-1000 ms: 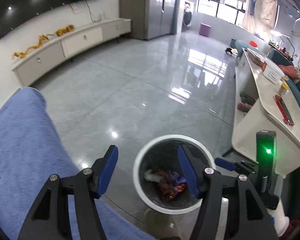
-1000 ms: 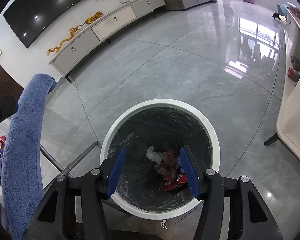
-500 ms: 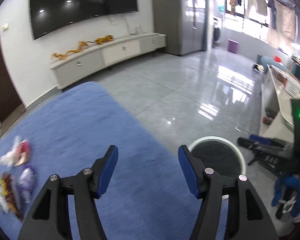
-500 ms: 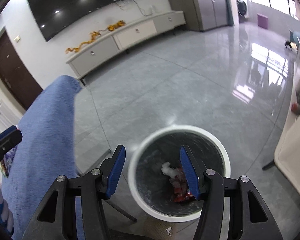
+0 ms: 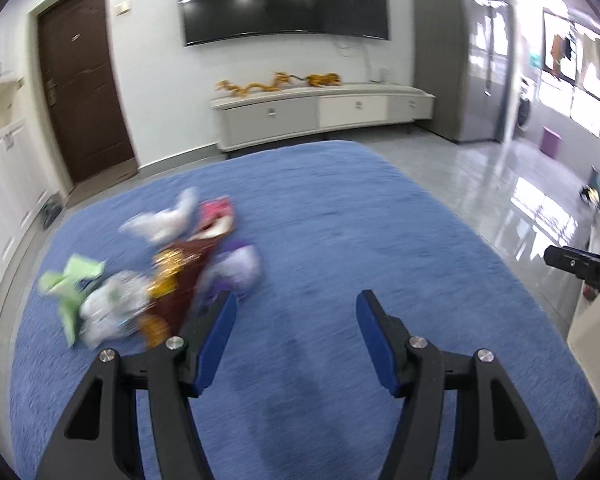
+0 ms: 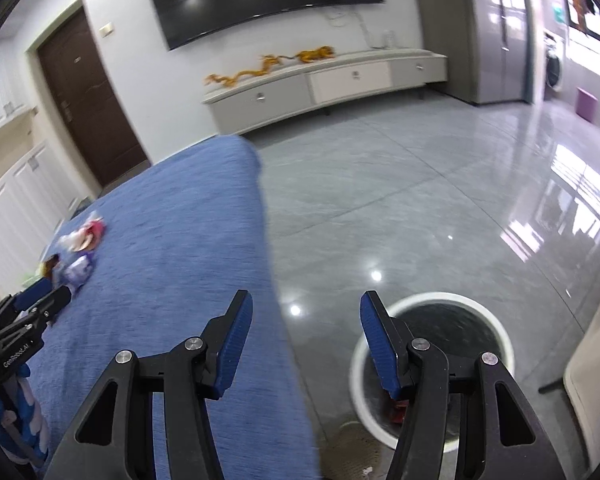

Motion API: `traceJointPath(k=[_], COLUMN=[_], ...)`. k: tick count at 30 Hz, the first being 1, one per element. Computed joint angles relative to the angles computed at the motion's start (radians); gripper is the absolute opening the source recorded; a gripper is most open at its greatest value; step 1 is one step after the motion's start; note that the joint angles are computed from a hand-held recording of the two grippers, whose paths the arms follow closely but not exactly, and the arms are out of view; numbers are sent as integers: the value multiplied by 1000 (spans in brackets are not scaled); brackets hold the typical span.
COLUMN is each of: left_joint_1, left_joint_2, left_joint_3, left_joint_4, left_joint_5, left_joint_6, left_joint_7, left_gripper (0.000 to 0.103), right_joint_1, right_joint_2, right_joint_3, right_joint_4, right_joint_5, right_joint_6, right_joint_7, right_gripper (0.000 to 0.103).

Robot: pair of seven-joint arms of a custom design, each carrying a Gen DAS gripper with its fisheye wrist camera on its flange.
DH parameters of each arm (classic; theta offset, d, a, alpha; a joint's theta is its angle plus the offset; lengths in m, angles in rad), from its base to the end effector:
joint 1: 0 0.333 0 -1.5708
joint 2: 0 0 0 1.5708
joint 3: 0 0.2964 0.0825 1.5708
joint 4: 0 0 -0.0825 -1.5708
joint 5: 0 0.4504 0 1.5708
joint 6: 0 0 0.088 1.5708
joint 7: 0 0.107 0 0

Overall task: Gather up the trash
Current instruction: 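Move both open grippers back over the rug toward the wrappers, then grasp the brown chip bag with the left gripper while the right approaches the purple wrapper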

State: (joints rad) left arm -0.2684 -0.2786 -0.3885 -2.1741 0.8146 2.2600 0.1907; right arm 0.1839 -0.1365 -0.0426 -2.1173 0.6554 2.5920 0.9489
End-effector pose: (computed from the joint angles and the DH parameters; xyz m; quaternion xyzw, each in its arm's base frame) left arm 0.4630 -0.3452 0.5042 -0.7270 0.5448 -0.2310 0.3481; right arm 0.6148 0.0750 0.4931 -0.7465 0.5493 -0.1156 0.3573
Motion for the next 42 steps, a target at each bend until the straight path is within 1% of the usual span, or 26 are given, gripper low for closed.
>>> traceJointPath(k=[2,5,9,11,15,18,20,23,24,25,26,27,28,32,34,37,42], left_joint_1=[-4,6,33,47,92,125,140,144,143,138,132,127,128,142,151,178,203], left_joint_2=[-92,-208,-298,-329,-326,-284,-254,-214,-203,-196,-192,-193,-198,-239,-267,-311,-358], left_joint_3=[12,20,16,23,11,7,2,16,23,35,48,59,64,48,30,-10,-56], left_joint_4=[-88,-193,-270,-300,-298,-274,-256,-244,-243,-245,-251,-258,-268,-310,-331,-354,-368], left_joint_5=[-32,-85,-147,-168,-176,-177,-178,-200,-210,-227,-248,-269,-282,-299,-296,-281,-243], left_joint_6=[6,20,40,78,135,165,166,177,180,191,208,228,246,296,313,298,257], left_joint_7=[-29,-39,-16,9,64,100,111,134,144,159,173,185,188,173,157,93,2], left_gripper=[61,61,60,60,60,60,60,59,53,50,40,35,35,30,30,30,30], right_joint_1=[11,31,56,69,89,100,105,111,112,113,116,117,118,125,127,133,141], right_joint_2=[-14,-31,-36,-27,-13,3,11,26,31,37,47,55,68,114,134,168,216], right_joint_3=[9,15,22,31,43,53,57,65,67,69,73,76,80,101,112,132,160], right_joint_4=[-7,-16,-14,-1,16,37,51,71,78,86,98,107,122,171,194,229,274], right_joint_5=[2,6,15,11,15,19,25,34,37,42,47,51,57,94,113,127,150], right_joint_6=[-6,-19,-41,-52,-74,-86,-97,-111,-116,-122,-128,-133,-144,-186,-214,-245,-274], right_joint_7=[-10,-25,-39,-38,-53,-58,-64,-75,-77,-81,-83,-84,-85,-87,-88,-90,-90], right_gripper=[56,56,56,55,54,53,53,53,53,53,53,53,53,52,51,51,51])
